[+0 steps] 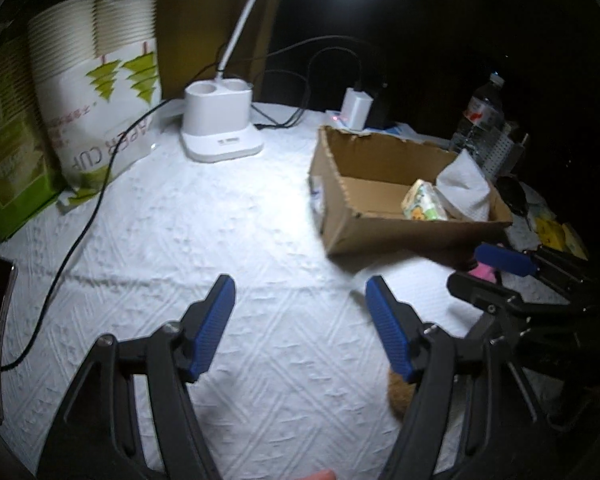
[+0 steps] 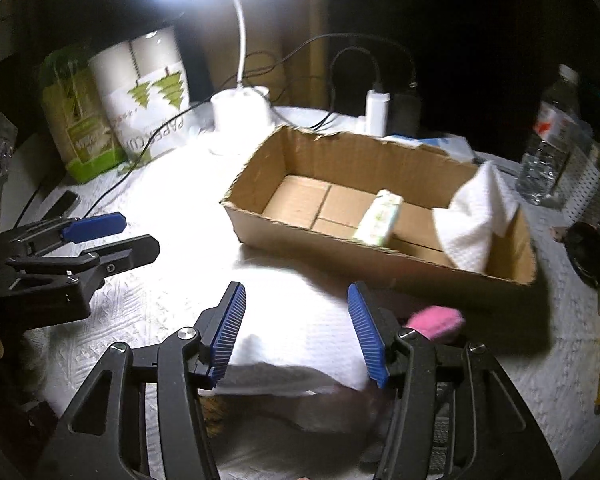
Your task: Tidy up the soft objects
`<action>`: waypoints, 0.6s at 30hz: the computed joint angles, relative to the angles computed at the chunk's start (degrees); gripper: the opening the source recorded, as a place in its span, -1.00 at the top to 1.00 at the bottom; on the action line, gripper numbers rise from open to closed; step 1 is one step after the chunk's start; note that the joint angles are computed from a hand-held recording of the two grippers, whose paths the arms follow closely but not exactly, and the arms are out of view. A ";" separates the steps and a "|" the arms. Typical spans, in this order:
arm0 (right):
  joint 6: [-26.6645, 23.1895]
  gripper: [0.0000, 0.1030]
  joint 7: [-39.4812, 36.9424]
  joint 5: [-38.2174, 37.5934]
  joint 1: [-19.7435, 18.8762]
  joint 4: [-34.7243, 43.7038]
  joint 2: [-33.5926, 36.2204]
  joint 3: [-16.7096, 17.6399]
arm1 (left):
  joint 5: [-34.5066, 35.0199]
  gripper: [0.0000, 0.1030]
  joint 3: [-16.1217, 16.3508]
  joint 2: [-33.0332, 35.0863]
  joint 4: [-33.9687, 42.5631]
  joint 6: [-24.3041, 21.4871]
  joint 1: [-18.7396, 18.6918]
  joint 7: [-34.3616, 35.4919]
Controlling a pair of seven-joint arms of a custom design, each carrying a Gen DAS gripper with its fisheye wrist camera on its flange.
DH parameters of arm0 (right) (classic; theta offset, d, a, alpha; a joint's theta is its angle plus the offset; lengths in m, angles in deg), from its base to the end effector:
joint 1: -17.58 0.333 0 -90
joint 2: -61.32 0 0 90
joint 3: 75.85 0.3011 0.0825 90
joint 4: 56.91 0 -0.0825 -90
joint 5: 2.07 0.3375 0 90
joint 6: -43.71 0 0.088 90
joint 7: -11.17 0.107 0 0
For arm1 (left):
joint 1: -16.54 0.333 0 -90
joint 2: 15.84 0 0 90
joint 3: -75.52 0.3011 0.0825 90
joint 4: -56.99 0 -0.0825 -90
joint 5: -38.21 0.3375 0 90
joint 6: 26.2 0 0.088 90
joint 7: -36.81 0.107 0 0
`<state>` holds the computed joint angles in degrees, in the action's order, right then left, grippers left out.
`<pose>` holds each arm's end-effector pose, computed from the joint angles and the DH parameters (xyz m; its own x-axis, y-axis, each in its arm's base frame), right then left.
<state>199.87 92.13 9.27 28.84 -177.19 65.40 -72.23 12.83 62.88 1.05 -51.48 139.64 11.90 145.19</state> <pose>0.5429 0.1360 0.4600 0.2773 -0.9571 -0.0843 -0.8250 -0.1922 -0.5314 0.6047 -0.1482 0.4426 -0.2704 -0.9387 0.2137 -0.7562 0.0697 -0.6506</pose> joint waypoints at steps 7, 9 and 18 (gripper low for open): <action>-2.46 -0.05 3.44 -5.46 0.99 3.51 3.79 0.46 | -2.32 -0.34 -0.57 0.71 -0.40 -0.38 1.62 1.74; -2.99 0.11 4.45 -7.05 1.09 4.07 4.40 0.44 | -2.95 -0.34 -0.73 0.84 -0.40 -0.63 1.92 2.29; -2.16 0.84 5.69 -10.52 1.05 3.17 3.83 0.71 | -4.66 -0.34 -1.06 0.60 -0.75 -1.26 1.94 3.68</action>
